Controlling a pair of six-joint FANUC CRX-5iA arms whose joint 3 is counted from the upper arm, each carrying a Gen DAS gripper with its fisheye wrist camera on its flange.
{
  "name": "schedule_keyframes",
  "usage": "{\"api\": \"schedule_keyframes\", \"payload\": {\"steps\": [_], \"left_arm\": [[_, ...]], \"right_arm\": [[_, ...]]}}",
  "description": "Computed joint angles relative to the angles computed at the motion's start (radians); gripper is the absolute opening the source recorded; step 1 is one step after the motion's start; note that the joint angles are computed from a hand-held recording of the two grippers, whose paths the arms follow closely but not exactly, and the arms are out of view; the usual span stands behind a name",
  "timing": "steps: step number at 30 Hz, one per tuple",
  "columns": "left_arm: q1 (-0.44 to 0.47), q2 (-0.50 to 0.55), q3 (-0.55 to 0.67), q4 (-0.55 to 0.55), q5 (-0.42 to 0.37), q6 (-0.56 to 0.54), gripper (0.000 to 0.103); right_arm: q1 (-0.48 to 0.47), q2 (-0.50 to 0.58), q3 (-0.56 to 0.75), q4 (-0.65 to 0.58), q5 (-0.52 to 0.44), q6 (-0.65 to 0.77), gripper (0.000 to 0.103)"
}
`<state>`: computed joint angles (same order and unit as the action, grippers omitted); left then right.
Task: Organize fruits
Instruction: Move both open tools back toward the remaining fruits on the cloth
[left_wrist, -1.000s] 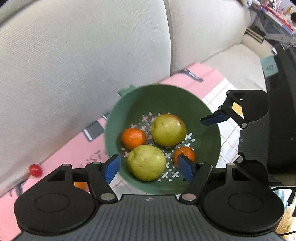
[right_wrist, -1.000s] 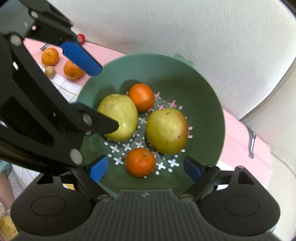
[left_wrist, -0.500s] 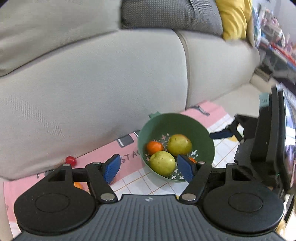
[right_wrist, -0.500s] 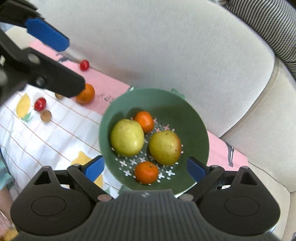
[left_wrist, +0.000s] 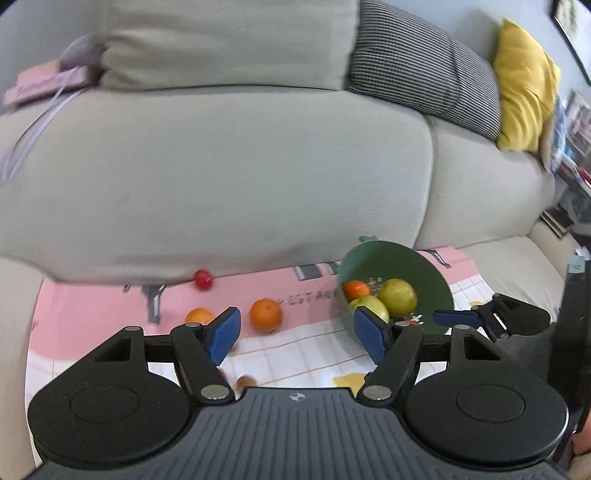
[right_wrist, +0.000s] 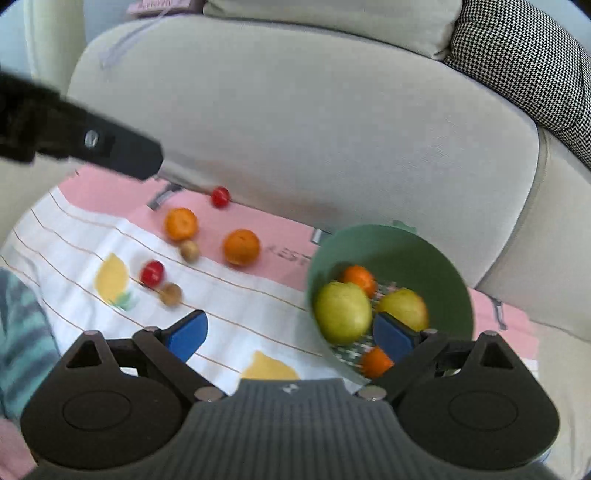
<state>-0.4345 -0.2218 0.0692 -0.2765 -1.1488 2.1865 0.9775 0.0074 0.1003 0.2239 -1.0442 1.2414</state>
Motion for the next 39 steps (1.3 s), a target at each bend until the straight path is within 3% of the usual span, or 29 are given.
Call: {"api": "schedule_keyframes", "payload": {"steps": [9,16,20,28,39], "left_arm": [[0.043,-0.113,-0.139,0.013,0.035,0.064,0.082],[0.112,-0.164,-0.232,0.073,0.078,0.045,0.082],[0.136,-0.168,-0.267,0.104,0.107,0.016,0.082],[0.192,-0.144,-0.323,0.193,0.156,-0.058,0.080],[0.271,-0.098,-0.381,0.310,0.199,-0.160,0.079]], "right_arm": [[0.072,-0.054,-0.133,0.113,0.163,-0.283,0.093],[0.120,-0.089,-0.250,0.236,0.273,-0.396,0.091],[0.133,-0.077,-0.268,0.258,0.285,-0.393,0.087],[0.120,-0.025,-0.224,0.168,0.256,-0.288,0.067],[0.084,0.052,-0.164,0.055,0.259,-0.183,0.052]]}}
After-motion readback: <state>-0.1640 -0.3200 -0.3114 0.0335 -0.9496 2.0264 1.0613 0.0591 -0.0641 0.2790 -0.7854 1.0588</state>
